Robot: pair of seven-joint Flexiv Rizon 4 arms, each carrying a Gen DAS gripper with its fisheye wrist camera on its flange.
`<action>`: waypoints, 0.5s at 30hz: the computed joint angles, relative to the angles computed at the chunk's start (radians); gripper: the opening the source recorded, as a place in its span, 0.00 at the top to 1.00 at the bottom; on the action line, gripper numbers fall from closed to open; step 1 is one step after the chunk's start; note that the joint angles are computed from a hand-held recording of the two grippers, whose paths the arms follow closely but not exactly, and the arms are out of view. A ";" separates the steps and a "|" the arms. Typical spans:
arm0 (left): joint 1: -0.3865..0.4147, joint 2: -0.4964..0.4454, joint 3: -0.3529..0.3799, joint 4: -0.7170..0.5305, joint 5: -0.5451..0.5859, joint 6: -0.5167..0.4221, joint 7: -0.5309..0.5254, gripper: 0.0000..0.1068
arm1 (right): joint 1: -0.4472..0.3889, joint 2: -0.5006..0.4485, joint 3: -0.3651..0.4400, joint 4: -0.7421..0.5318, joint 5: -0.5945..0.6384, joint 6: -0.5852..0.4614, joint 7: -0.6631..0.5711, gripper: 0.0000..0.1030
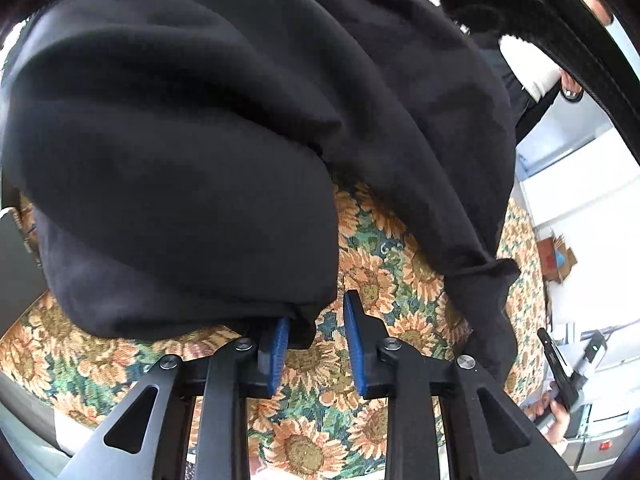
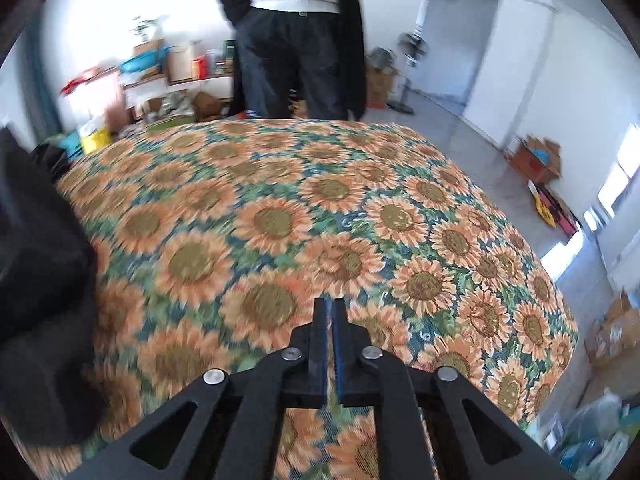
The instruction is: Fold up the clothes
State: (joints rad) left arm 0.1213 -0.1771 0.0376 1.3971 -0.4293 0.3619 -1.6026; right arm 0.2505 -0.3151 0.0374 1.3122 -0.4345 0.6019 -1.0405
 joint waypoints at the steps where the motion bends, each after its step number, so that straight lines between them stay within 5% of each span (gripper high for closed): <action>1: -0.001 -0.011 -0.003 -0.014 0.009 -0.011 -0.006 0.80 | -0.009 -0.004 0.022 -0.017 0.055 0.001 -0.041 0.67; 2: -0.001 -0.015 -0.003 -0.019 0.017 -0.025 -0.010 0.81 | -0.022 -0.013 0.046 -0.046 0.127 -0.001 -0.091 0.58; 5: -0.007 -0.081 -0.016 -0.098 0.046 -0.071 -0.050 0.88 | -0.026 -0.024 0.113 -0.098 0.303 0.008 -0.242 0.51; 8: -0.002 -0.079 -0.013 -0.086 0.043 -0.082 -0.048 0.91 | 0.014 -0.054 0.144 -0.161 0.371 -0.006 -0.353 0.25; 13: -0.013 -0.065 -0.012 -0.067 0.058 -0.059 -0.048 0.91 | 0.174 -0.091 0.086 -0.122 0.150 -0.035 -0.392 0.13; 15: -0.018 -0.057 -0.012 -0.070 0.071 -0.055 -0.048 0.91 | 0.213 -0.096 0.064 -0.081 0.052 -0.027 -0.384 0.25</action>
